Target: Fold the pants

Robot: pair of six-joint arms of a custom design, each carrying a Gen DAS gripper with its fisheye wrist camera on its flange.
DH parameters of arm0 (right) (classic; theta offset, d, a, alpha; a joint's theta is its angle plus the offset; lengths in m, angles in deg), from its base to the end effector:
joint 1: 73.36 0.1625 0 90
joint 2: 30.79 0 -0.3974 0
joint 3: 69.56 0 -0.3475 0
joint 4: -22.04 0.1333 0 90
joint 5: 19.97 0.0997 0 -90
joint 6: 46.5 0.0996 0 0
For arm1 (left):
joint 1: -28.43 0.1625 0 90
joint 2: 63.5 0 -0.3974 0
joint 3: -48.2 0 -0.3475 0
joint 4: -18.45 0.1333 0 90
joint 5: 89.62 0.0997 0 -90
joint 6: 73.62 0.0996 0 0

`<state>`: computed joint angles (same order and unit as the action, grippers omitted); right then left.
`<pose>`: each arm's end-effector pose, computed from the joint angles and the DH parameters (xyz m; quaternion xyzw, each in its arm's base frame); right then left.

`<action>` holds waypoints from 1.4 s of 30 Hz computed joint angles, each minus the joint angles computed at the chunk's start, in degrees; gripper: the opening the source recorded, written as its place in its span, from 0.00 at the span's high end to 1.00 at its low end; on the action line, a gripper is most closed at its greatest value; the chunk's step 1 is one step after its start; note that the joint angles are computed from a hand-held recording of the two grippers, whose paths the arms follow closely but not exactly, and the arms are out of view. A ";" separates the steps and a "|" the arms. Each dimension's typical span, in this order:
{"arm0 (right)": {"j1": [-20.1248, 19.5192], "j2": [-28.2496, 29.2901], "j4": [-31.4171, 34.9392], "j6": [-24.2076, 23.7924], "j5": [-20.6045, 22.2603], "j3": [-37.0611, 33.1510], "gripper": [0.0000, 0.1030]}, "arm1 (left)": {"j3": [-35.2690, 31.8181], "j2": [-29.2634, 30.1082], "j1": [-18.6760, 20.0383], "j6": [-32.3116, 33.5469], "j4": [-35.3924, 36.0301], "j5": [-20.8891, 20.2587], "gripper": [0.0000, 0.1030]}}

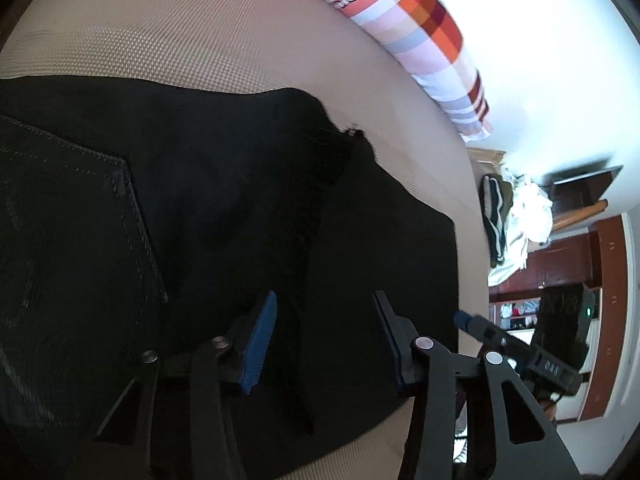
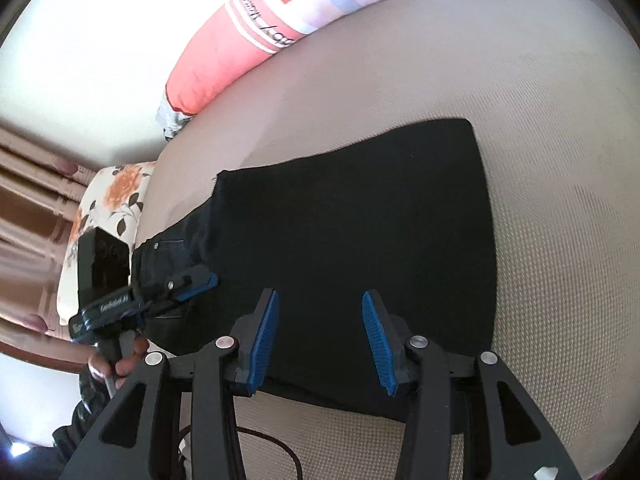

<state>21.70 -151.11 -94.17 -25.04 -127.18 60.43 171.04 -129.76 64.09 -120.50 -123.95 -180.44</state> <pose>0.1268 -0.2544 0.3844 -0.1609 -0.9654 0.1724 0.1115 -0.2835 -0.3657 0.1296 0.0647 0.9972 0.0287 0.0236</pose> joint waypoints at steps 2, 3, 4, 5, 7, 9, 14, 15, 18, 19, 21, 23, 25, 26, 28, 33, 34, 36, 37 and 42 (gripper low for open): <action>-1.26 -0.92 -0.28 -0.46 0.92 0.46 0.59 | -0.21 1.09 0.97 0.65 -1.51 -1.43 0.53; -1.81 -1.26 -0.65 -0.43 1.38 0.74 0.59 | -0.45 1.59 1.36 0.83 -2.01 -2.04 0.53; -2.38 -1.66 -0.96 -0.55 1.94 1.02 0.59 | -0.71 2.08 1.74 1.26 -2.24 -2.62 0.53; -2.93 -1.91 -1.28 -0.70 2.57 1.26 0.59 | -1.03 2.49 2.03 2.15 -2.21 -3.34 0.53; -3.60 -2.09 -1.94 -1.04 3.24 1.73 0.59 | -1.90 3.60 2.34 3.48 -2.19 -4.04 0.53; -4.13 -2.00 -2.60 -1.45 3.72 2.13 0.59 | -3.13 4.96 2.55 4.02 -1.96 -4.72 0.53; -4.69 -2.04 -4.01 -1.42 4.79 3.29 0.59 | -3.98 7.05 1.98 3.54 -2.72 -5.30 0.78; -4.46 -2.00 -4.11 -1.49 4.61 3.40 0.59 | -3.83 7.42 1.66 3.27 -1.82 -5.36 0.87; -4.31 -2.31 -3.59 -2.03 4.02 3.52 0.59 | -1.34 6.94 1.39 1.72 -6.04 -4.28 0.92; -4.16 -2.29 -3.53 -1.96 3.55 3.56 0.59 | -1.03 6.88 1.26 1.13 -6.64 -4.03 0.93; -4.03 -2.28 -3.31 -1.53 2.96 3.56 0.59 | -0.84 6.63 0.33 -0.01 -6.57 -2.64 0.94; -3.26 -1.90 -3.13 -1.01 1.74 3.29 0.59 | -1.42 6.49 -1.33 0.17 -5.00 -0.07 0.95; -0.81 -0.91 -2.53 -0.09 -2.32 2.58 0.59 | -1.60 5.87 -3.49 0.67 -3.95 2.37 0.96; 0.53 -0.34 -2.15 0.22 -4.43 2.21 0.59 | -1.43 5.37 -4.00 0.73 -3.60 2.91 0.96; 3.64 1.24 -0.37 0.90 -9.03 1.18 0.59 | -0.86 4.00 -4.80 1.23 -3.21 3.37 0.96; 9.20 5.32 2.88 0.98 -19.48 0.52 0.59 | 0.64 2.03 -4.65 1.49 -1.65 4.46 0.96; 9.54 5.92 3.23 1.04 -20.89 0.80 0.60 | 1.09 1.68 -4.24 1.49 -1.65 4.48 0.96; 8.78 5.99 2.46 -0.19 -21.16 1.92 0.60 | 1.73 2.03 -3.94 2.17 -2.39 5.17 0.95; 8.47 6.02 2.06 -0.67 -21.47 2.46 0.60 | 1.79 2.50 -3.85 2.06 -2.60 5.36 0.95; 9.54 7.85 2.32 -1.36 -23.07 1.40 0.58 | 0.81 3.29 -4.82 4.73 -1.24 7.36 0.95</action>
